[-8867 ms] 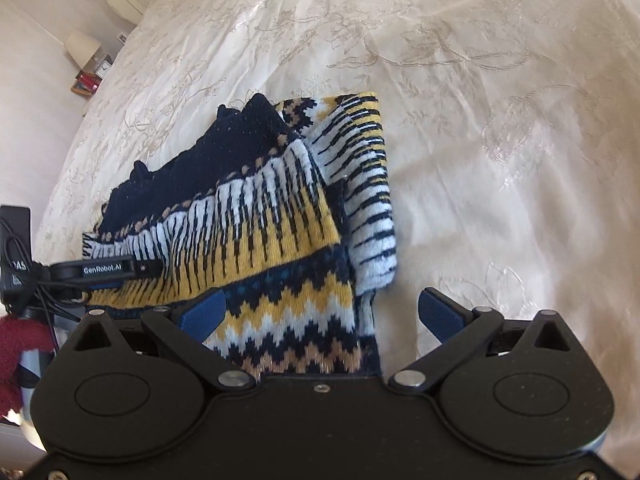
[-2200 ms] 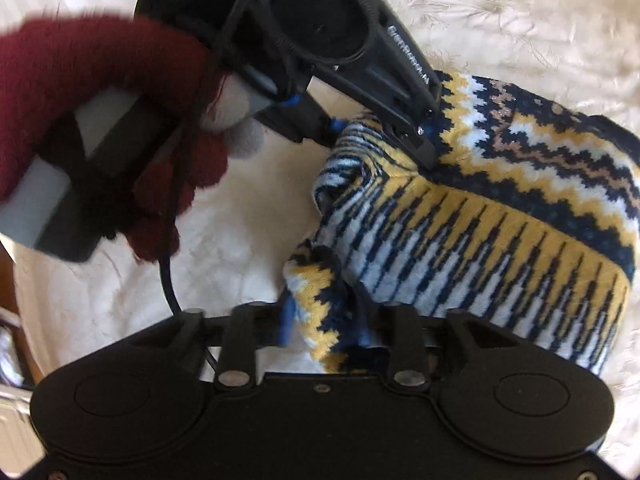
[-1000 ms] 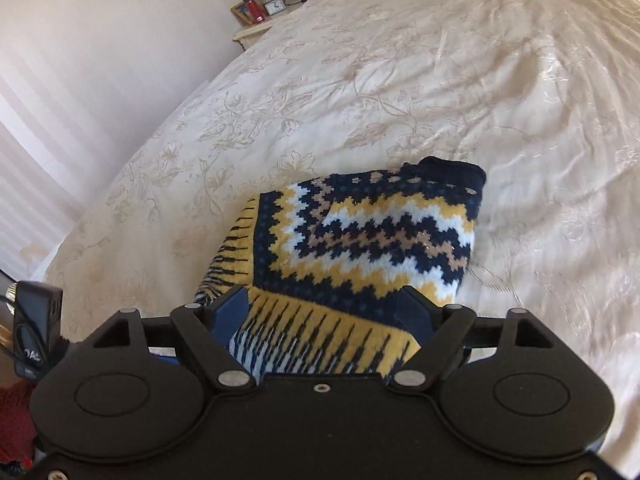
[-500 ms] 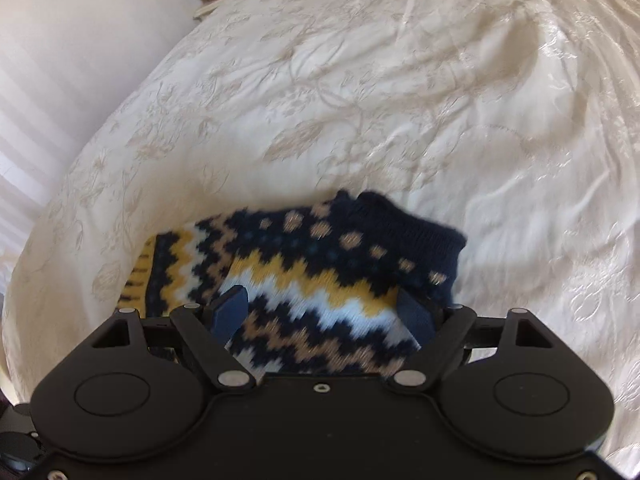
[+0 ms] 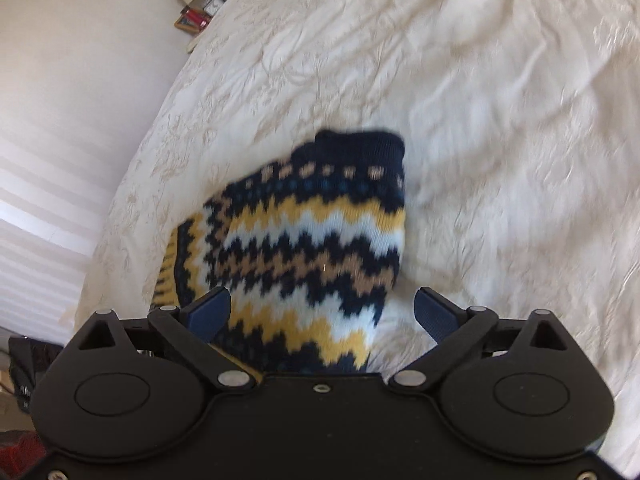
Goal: Fold small clothes
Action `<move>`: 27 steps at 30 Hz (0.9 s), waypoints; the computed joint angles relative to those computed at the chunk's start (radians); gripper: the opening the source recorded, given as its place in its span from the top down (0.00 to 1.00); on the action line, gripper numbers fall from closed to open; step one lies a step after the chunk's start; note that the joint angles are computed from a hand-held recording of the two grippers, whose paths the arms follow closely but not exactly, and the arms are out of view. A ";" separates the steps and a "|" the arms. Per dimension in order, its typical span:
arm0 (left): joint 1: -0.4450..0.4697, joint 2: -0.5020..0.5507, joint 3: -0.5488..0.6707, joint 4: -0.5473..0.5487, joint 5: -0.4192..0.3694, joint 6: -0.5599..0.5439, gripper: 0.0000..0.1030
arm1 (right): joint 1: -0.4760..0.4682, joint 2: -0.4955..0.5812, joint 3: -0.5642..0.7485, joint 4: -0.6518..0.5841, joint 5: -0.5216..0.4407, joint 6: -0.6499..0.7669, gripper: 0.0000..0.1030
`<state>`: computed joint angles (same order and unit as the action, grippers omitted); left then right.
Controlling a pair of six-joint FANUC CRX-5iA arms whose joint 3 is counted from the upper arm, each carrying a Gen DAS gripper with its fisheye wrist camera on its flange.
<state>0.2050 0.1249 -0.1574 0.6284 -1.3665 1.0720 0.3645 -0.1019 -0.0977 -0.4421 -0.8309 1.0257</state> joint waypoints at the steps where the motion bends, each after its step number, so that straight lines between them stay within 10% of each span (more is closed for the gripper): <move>1: -0.003 0.010 -0.001 0.014 -0.002 -0.004 0.27 | -0.007 0.006 0.002 -0.034 -0.002 0.021 0.04; 6: 0.008 0.042 -0.059 0.134 -0.011 0.022 0.28 | -0.020 0.027 0.010 -0.130 0.012 0.070 0.04; 10: 0.013 0.067 -0.074 0.210 -0.070 0.000 0.46 | 0.005 0.021 0.019 -0.081 -0.006 0.013 0.46; 12: 0.007 0.052 -0.074 0.215 -0.083 -0.043 0.46 | 0.014 0.002 0.018 -0.064 -0.016 0.009 0.51; 27: -0.034 -0.319 -0.382 0.206 -0.209 -0.032 0.45 | 0.205 -0.417 -0.225 0.222 -0.223 -0.366 0.50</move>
